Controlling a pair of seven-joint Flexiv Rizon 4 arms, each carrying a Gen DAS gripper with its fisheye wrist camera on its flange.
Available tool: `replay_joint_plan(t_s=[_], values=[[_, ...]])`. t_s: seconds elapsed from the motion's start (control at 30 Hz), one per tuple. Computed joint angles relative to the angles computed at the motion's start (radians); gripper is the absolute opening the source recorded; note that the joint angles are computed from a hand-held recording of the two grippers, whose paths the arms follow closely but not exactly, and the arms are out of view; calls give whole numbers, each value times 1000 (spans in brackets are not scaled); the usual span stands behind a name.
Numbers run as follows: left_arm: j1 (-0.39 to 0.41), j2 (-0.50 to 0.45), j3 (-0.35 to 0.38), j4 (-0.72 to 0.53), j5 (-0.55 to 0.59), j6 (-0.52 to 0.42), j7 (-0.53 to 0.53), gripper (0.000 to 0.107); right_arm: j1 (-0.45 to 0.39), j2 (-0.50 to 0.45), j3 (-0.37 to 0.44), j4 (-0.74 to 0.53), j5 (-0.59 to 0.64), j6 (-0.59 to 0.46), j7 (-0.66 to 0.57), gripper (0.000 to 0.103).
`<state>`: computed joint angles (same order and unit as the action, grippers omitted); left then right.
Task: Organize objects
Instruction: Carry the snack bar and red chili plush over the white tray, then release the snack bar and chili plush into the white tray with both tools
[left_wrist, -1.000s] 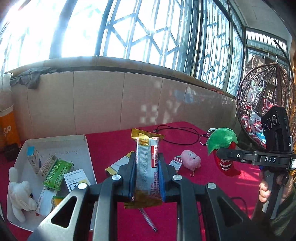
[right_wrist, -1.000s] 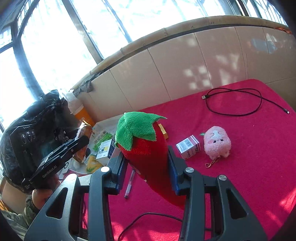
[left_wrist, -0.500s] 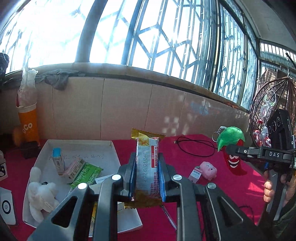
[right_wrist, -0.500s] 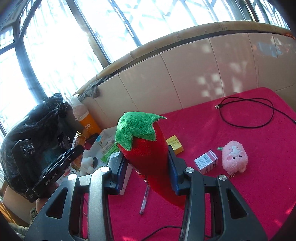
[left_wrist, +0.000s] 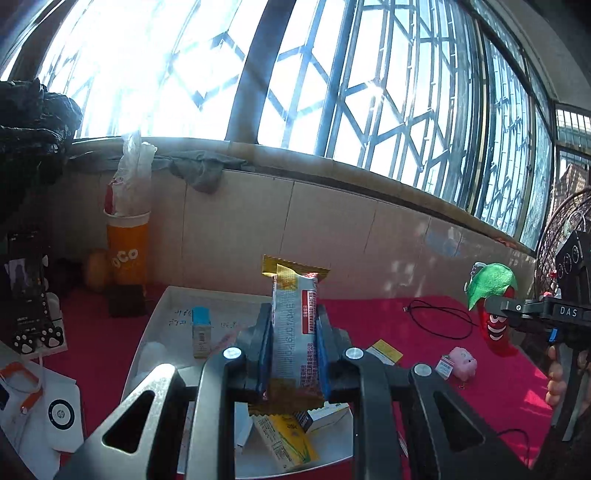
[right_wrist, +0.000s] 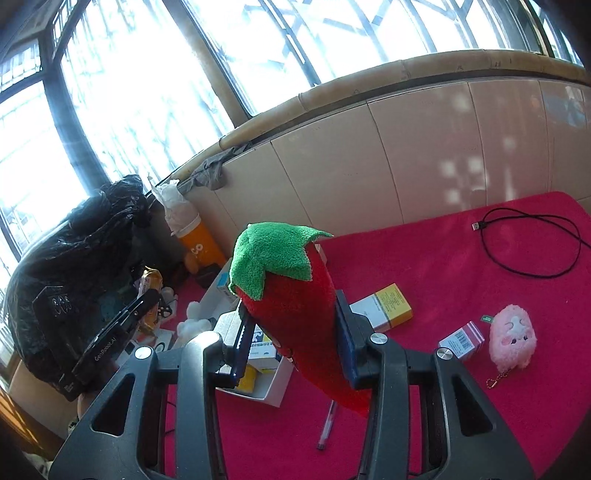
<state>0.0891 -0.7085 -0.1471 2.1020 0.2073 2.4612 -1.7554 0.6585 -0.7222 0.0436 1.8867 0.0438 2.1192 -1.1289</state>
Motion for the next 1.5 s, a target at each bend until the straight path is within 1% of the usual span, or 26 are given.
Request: replay_joint_plan(t_s=[0.1,0.23,0.3,0.37,0.5,0.53,0.6,0.73,0.77,0.8,0.83,0.87,0.9,0.93,0.97,1.03,1.1,1.23,1.33,1.43,1.5], values=[[22,7,17,24,-15,20,-16,20,-35,-21,36,-40,-54,-33,22,39],[48,3,25,33,-20,22,-35,20,-69,-58,78,-103,-137,-90,62,39],[65,-3,19,27,-5,9,-45,20,-82,-80,97,-146,-182,-132,82,39],[80,-10,8,14,13,-14,-53,20,-108,-111,131,-204,-241,-183,107,39],[110,-37,-20,-14,54,-62,-69,20,-128,-191,172,-358,-326,-311,146,39],[117,-44,-28,-20,64,-72,-73,20,-122,-213,170,-398,-336,-344,155,40],[119,-57,-32,-29,63,-84,-75,20,-89,-253,140,-474,-345,-413,170,40],[104,-76,-32,-71,43,-132,-52,20,-64,-356,140,-651,-353,-548,186,40],[97,-80,-29,-83,32,-145,-41,21,-62,-384,145,-701,-349,-573,189,41],[89,-83,-27,-92,20,-153,-31,21,-63,-414,158,-754,-343,-596,190,44],[84,-86,-26,-98,8,-157,-25,21,-70,-446,186,-808,-336,-616,180,46],[79,-89,-26,-101,-3,-159,-22,26,-81,-476,222,-859,-332,-646,158,50],[72,-91,-22,-99,-17,-149,-19,34,-84,-497,241,-899,-321,-679,145,63],[59,-93,-12,-95,-38,-134,-16,68,-79,-508,239,-918,-306,-689,144,72],[49,-96,-3,-91,-54,-117,-13,103,-72,-510,225,-921,-289,-682,150,84],[30,-101,17,-81,-85,-78,-5,103,-63,-498,197,-895,-258,-649,159,85],[27,-98,21,-72,-107,-72,-7,103,-66,-480,190,-855,-239,-613,159,85],[21,-88,25,-55,-135,-61,-19,103,-64,-433,157,-754,-209,-509,197,85],[6,-78,31,-44,-145,-55,-11,103,-67,-395,146,-671,-205,-435,223,85],[-3,-69,30,-36,-142,-52,-6,103,-84,-360,160,-588,-220,-358,231,85],[-11,-60,29,-29,-135,-50,1,103,-83,-336,148,-533,-225,-303,239,85]])
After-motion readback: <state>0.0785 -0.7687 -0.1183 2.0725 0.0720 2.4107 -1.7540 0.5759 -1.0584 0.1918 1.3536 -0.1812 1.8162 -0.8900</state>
